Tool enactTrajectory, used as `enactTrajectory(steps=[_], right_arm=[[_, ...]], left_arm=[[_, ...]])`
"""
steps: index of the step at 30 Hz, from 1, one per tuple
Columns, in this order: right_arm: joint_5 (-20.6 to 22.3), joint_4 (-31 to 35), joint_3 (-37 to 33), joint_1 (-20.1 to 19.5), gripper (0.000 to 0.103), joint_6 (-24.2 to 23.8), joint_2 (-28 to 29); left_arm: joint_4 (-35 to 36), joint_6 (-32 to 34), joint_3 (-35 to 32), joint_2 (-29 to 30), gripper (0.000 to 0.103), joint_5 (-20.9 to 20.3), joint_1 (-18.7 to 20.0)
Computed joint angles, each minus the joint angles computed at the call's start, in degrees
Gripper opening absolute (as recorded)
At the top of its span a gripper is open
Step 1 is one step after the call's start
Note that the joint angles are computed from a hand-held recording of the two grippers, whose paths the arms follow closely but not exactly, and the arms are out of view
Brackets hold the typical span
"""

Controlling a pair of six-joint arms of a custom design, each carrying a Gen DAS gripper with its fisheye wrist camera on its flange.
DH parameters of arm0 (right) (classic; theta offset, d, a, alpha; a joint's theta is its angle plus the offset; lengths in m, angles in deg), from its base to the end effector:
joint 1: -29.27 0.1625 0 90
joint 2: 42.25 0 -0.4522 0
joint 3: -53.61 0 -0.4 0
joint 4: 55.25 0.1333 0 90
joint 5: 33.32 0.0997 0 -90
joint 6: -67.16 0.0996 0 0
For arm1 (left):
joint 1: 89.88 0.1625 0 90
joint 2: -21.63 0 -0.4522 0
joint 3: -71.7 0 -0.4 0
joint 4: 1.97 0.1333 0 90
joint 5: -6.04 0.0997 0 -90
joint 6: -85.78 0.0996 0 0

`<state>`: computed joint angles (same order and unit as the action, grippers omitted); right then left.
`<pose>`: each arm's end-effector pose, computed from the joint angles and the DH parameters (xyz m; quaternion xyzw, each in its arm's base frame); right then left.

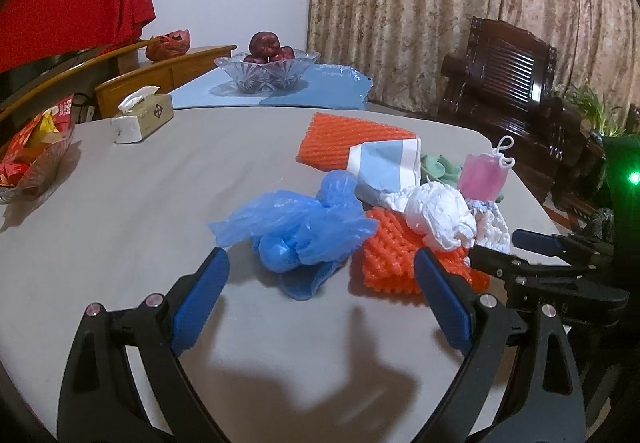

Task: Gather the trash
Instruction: 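Return both tools to the table and grasp white tissues with the right gripper, then grasp the white tissue ball with the left gripper while the right carries tissues toward the bin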

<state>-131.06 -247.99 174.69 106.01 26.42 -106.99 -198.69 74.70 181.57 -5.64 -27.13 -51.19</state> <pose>-0.0106 -0.5676 0.2427 0.1920 -0.8971 0.3220 0.2337 -0.3069 -0.5234 -0.0360 0.2024 0.8418 -0.3982 0.3029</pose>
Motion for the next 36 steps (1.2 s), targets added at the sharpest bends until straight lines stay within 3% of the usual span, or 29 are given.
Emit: enactTrajectory(steps=[4, 10, 21, 25, 30, 36], right_arm=[[3.4, 5.3, -0.1, -0.8, 0.040, -0.5, -1.6], [4.8, 6.1, 0.9, -0.7, 0.020, -1.8, -3.1], [7.7, 5.5, 4.4, -1.7, 0.019, -2.5, -8.9], [3.8, 2.5, 5.3, -1.7, 0.019, -3.0, -8.9], [3.9, 1.9, 5.4, -3.1, 0.019, -1.8, -9.7], [4.1, 1.1, 5.0, -3.1, 0.019, -2.2, -9.8]], left_arm=[[0.3, 0.0, -0.4, 0.3, 0.091, -0.4, 0.3], [0.8, -0.1, -0.9, 0.8, 0.091, -0.8, -0.1], [-0.5, 1.8, -2.9, 1.8, 0.091, -2.1, -1.3], [0.9, 2.8, -5.2, 2.8, 0.081, -4.0, -1.3], [2.1, 4.3, -8.7, 4.8, 0.079, -5.5, -1.1], [6.2, 5.2, -13.1, 7.2, 0.070, -6.1, -0.1]])
